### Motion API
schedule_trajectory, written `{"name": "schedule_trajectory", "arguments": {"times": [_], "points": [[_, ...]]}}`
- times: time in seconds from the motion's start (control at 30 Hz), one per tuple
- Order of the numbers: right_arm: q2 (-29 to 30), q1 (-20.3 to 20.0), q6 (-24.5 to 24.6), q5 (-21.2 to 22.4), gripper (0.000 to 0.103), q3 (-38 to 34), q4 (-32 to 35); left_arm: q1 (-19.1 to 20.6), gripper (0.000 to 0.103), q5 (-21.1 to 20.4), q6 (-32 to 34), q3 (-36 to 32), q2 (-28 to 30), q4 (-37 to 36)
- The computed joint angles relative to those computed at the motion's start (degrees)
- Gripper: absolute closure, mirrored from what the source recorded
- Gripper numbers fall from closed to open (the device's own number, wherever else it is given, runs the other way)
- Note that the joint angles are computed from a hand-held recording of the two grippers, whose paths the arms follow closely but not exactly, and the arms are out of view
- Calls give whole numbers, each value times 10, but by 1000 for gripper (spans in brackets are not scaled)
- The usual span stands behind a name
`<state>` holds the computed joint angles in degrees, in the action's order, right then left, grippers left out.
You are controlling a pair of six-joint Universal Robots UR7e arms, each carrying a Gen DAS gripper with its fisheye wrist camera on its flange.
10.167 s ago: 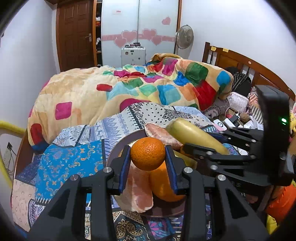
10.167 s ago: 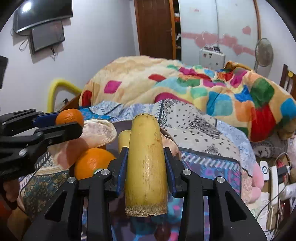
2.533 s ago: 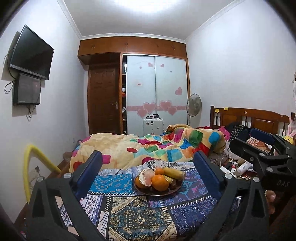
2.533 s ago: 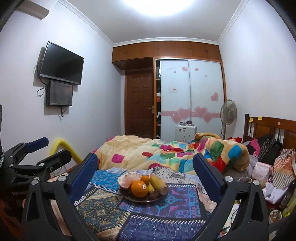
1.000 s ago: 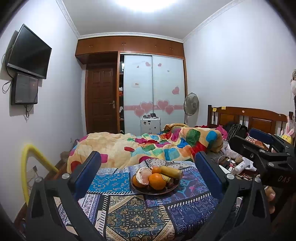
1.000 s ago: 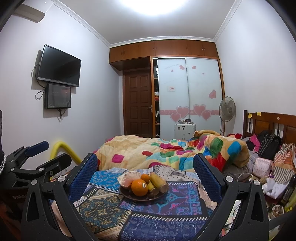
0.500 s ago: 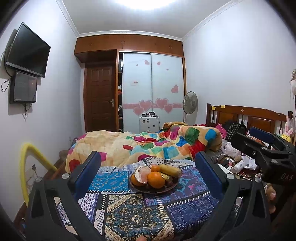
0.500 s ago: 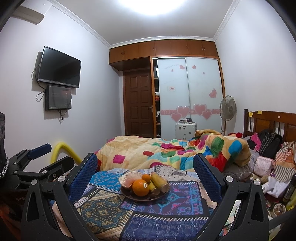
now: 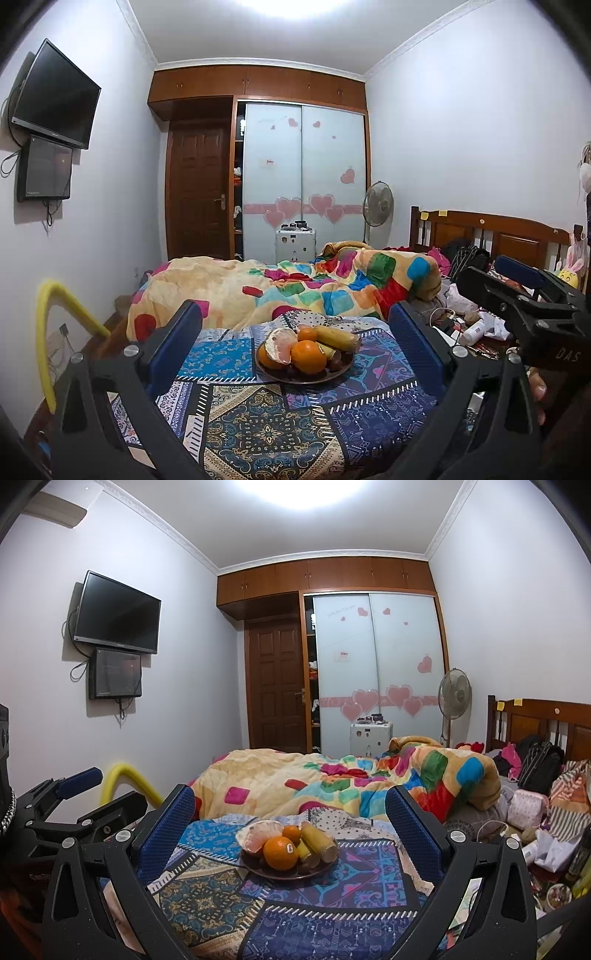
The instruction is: Organize fruits
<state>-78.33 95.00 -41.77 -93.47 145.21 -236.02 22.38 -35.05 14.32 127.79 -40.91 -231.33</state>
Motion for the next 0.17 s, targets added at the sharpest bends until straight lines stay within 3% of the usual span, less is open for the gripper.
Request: {"name": "schedule_trajectory", "arguments": {"times": [0.17], "points": [[2, 1, 4, -3, 0, -4, 5, 0, 0, 0, 0, -2, 1, -1]]}}
